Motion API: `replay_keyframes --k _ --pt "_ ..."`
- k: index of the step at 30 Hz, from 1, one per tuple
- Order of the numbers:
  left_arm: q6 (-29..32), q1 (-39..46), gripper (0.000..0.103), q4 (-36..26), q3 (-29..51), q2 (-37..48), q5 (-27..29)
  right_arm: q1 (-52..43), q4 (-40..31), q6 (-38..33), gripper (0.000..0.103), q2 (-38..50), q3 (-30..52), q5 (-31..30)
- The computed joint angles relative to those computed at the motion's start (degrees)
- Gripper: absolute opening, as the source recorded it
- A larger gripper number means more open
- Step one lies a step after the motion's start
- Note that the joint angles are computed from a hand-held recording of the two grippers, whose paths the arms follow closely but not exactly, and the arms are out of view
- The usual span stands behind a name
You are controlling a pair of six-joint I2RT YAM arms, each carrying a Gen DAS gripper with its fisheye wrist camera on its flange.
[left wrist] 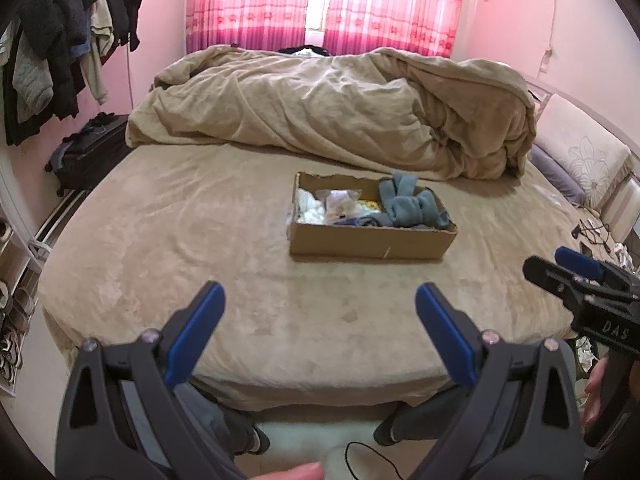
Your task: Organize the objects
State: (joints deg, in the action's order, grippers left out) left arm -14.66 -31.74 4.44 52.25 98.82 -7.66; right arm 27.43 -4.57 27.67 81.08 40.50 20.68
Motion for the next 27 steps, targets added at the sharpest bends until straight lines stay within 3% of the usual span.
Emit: replay_keyframes --k 27 --pt "-0.31 1.71 0.097 -0.75 2.87 3.4 1.12 -0.91 0.54 -0.96 0.083 2.37 1.5 -1.14"
